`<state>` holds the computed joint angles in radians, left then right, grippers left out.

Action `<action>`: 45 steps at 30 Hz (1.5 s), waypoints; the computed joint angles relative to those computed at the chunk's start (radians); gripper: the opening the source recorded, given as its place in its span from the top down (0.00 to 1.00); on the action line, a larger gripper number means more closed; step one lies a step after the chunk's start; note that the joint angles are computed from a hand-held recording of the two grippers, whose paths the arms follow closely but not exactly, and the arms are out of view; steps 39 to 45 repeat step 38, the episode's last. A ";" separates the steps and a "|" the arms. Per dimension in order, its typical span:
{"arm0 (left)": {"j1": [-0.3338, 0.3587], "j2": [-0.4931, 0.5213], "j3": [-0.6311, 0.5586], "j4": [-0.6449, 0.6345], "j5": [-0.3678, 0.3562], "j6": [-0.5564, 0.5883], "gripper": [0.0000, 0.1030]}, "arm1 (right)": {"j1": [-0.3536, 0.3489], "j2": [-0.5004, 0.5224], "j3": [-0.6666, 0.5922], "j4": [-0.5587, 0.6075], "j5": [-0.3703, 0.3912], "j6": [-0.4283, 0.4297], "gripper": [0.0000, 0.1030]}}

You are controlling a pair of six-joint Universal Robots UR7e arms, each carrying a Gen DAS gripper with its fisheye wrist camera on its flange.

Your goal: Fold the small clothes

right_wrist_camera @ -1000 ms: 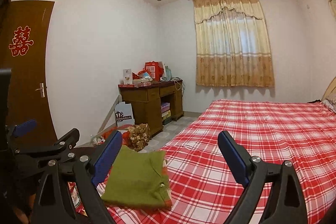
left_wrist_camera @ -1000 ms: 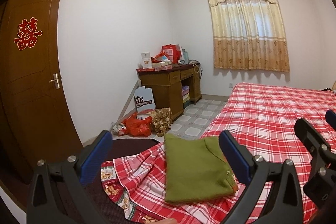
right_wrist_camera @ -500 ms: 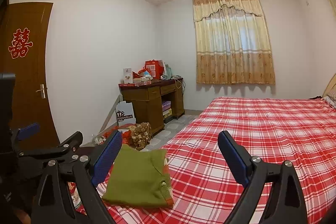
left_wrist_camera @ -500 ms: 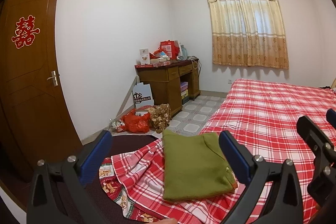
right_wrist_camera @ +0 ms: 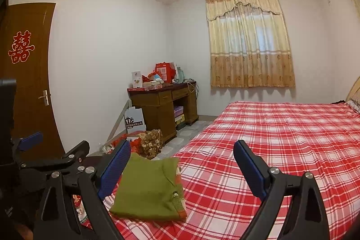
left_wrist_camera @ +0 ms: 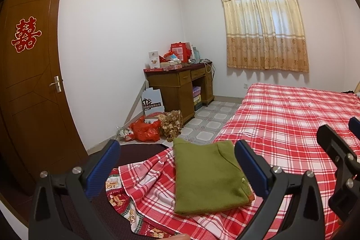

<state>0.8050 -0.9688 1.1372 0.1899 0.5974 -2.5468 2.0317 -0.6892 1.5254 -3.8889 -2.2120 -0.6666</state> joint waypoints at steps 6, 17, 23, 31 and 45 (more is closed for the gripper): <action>0.002 0.004 -0.002 0.003 -0.002 0.000 0.00 | -0.003 -0.003 0.003 0.005 0.002 0.007 0.10; 0.007 0.011 -0.016 0.022 -0.003 -0.009 0.00 | -0.005 0.002 0.000 0.008 0.002 0.013 0.10; 0.011 0.028 -0.039 0.043 -0.017 -0.015 0.00 | -0.007 0.008 -0.004 0.005 0.001 0.016 0.10; 0.016 0.055 -0.086 0.116 -0.021 -0.058 0.00 | -0.015 0.009 0.000 0.012 0.001 0.030 0.10; 0.035 0.105 -0.170 0.239 -0.009 -0.136 0.00 | -0.019 0.008 0.006 0.015 0.000 0.041 0.10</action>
